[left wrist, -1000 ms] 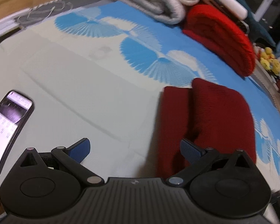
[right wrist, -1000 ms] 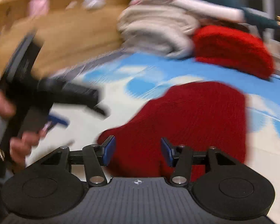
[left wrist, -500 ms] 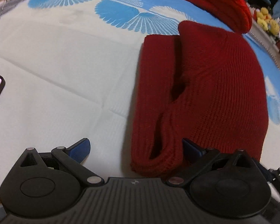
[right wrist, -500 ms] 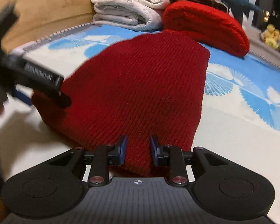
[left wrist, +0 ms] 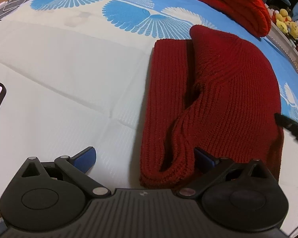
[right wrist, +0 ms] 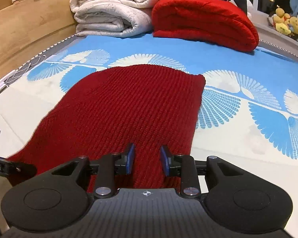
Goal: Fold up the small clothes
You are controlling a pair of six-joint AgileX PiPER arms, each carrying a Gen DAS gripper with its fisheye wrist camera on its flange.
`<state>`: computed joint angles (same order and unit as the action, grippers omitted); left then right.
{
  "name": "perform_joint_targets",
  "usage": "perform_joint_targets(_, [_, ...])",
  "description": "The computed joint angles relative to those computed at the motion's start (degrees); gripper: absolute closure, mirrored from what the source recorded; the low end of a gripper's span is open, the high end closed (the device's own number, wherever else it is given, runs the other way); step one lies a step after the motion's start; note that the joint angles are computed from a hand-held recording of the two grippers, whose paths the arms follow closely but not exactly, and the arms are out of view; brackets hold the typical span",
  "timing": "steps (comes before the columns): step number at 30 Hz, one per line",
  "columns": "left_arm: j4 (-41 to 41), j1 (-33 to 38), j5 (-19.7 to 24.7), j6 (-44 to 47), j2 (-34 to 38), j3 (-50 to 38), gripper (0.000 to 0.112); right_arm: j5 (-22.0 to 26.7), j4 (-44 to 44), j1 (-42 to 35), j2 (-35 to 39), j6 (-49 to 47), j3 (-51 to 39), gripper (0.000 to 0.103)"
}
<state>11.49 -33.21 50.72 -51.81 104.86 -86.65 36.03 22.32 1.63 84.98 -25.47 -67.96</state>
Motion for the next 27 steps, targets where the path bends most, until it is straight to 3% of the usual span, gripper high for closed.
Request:
perform_joint_targets(4, [2.49, -1.32, 0.69, -1.5, -0.26, -0.2, 0.009, -1.27, 5.77, -1.24, 0.37, -3.14, -4.75, 0.071])
perform_joint_targets(5, [2.62, -1.38, 0.75, -1.58, -0.23, -0.29, 0.009, -1.62, 4.22, -0.61, 1.74, -1.62, -5.94, 0.07])
perform_joint_targets(8, [1.85, -1.11, 0.78, -1.44, -0.26, -0.47, 0.009, 3.34, -8.21, 3.06, 9.66, 8.46, -11.37, 0.068])
perform_joint_targets(10, [1.57, -1.38, 0.3, -2.04, -1.05, 0.05, 0.009, -1.17, -12.67, 5.1, 9.18, 9.09, -8.39, 0.067])
perform_joint_targets(12, [2.42, -1.74, 1.08, -2.27, -0.9, -0.51, 0.009, -0.73, -9.95, 4.24, 8.02, 9.13, -8.44, 0.065])
perform_joint_targets(13, [2.04, -1.65, 0.86, -2.16, -1.01, -0.41, 0.009, 0.66, -5.22, 2.27, 7.42, 7.11, -8.57, 0.055])
perform_joint_targets(14, [1.77, -1.53, 0.63, -2.31, -1.15, -0.25, 0.009, 2.17, -0.05, -0.09, 6.89, 4.15, -8.63, 0.038])
perform_joint_targets(16, [0.88, -1.13, 0.49, -2.08, -1.29, -0.11, 0.009, 1.53, 7.42, -4.35, 4.1, -1.07, -5.22, 0.021])
perform_joint_targets(17, [0.23, -0.85, 0.31, -2.17, -1.38, 0.03, 0.009, 1.36, 8.89, -6.07, 3.01, -2.79, -3.66, 0.018])
perform_joint_targets(22, [-5.99, 0.99, -1.44, -3.48, -3.29, 2.58, 0.01, 11.3, 11.82, -16.05, 6.22, -2.09, -7.21, 0.017])
perform_joint_targets(27, [-9.59, 0.73, -8.92, -9.27, -7.65, 9.27, 0.01, 21.6, 18.53, -21.17, 17.32, 2.7, -21.08, 0.014])
